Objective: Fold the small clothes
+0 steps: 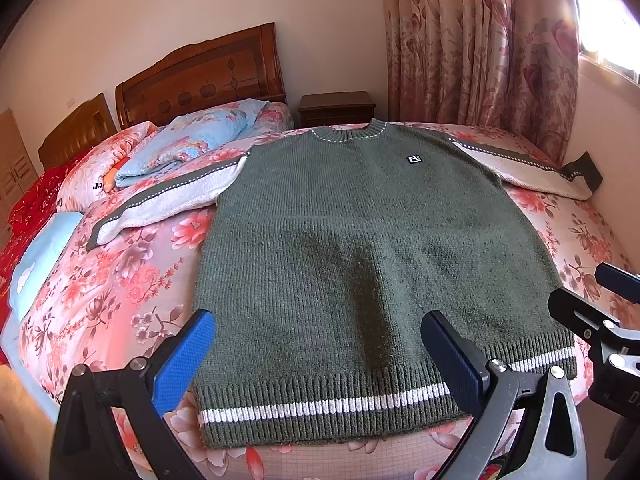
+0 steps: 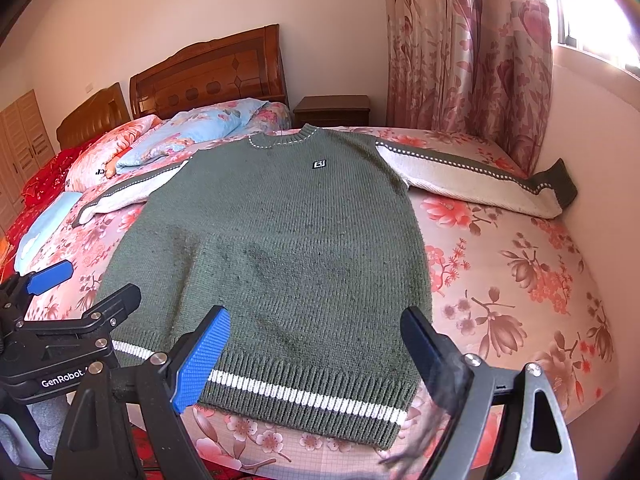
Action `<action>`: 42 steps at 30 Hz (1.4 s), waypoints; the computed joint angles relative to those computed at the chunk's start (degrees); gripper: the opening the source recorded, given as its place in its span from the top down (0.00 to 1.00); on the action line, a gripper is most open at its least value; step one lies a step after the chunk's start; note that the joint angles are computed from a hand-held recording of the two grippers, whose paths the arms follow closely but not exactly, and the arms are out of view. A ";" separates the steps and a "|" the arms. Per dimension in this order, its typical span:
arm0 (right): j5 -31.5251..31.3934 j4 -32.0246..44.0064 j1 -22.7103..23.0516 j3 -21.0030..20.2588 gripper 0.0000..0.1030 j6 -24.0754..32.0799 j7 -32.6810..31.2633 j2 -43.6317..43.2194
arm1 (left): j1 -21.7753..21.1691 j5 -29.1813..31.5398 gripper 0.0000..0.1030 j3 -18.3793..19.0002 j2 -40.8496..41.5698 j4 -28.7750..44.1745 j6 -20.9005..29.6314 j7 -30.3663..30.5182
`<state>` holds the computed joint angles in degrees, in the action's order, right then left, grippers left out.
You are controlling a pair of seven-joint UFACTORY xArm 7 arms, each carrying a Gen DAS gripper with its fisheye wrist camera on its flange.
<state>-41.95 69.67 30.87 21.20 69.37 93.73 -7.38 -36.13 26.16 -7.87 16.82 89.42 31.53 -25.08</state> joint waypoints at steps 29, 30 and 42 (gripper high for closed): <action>2.33 -4.57 -2.32 -0.26 0.14 -4.88 1.28 -2.40 | -1.78 -0.42 0.00 0.41 3.55 4.97 4.33 1.53; 2.39 -4.78 -2.45 -0.26 0.14 -5.08 1.34 -2.52 | -1.92 -0.38 0.00 0.47 3.67 5.14 4.46 1.56; 3.29 -7.49 -4.57 -0.49 0.14 -7.22 0.84 -4.30 | -3.62 -1.49 0.00 0.87 8.23 11.75 7.44 4.25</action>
<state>-38.67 62.18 26.30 20.71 62.15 94.58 -11.68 -39.75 24.67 -7.00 25.05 101.17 38.97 -20.83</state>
